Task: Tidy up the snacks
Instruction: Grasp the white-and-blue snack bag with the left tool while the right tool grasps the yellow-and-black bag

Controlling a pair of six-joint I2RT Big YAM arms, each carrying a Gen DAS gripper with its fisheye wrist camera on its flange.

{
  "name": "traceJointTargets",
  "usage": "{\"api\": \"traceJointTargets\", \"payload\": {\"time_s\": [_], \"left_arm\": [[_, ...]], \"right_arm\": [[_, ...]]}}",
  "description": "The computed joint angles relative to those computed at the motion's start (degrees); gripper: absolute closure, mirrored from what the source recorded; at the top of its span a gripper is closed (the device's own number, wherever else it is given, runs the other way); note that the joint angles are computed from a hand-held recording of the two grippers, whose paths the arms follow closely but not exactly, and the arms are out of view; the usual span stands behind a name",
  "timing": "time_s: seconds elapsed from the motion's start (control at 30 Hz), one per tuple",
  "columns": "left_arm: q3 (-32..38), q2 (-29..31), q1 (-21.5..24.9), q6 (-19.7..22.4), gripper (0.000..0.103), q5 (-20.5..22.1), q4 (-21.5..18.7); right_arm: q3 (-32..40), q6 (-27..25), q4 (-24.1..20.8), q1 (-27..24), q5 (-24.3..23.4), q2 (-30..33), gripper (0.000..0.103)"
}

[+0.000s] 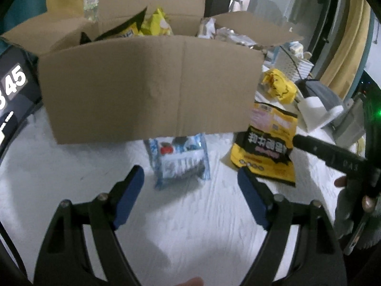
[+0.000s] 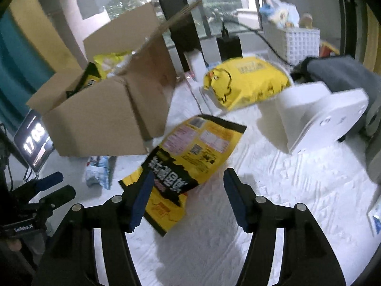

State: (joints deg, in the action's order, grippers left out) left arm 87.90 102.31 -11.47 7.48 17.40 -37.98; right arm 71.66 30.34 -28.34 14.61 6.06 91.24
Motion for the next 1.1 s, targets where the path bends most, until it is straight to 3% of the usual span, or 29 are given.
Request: {"api": "traceJointTargets", "payload": {"time_s": [0.23,0.4,0.63,0.77,0.83,1.1], "left_arm": [[5.96,5.88,-1.29,-2.04,0.021,-2.54,-1.09],[8.59,8.37,-1.99,-0.99,0.021,-4.13,-2.35],[9.92,10.20,-2.77,0.60,0.021,-6.54,-2.53],[8.28,9.51,-2.98,1.85,0.022,-7.11,-0.84],[7.44,8.96,-3.14,2.30,0.036,-8.29,-0.14],[5.70,7.33,-2.90,2.74,0.049,-5.74,-0.89]], "right_arm": [[3.06,1.14,-0.11,-1.12,-3.52,4.03,0.037],[4.87,1.93,-0.63,-1.55,-5.05,6.55,0.037],[5.60,-0.91,-0.08,0.53,1.26,7.70,0.037],[5.06,-1.07,0.27,0.64,1.36,7.36,0.037],[5.11,-1.59,0.02,0.83,1.41,7.31,0.040],[3.54,-1.38,1.31,1.80,2.12,6.19,0.060]]}}
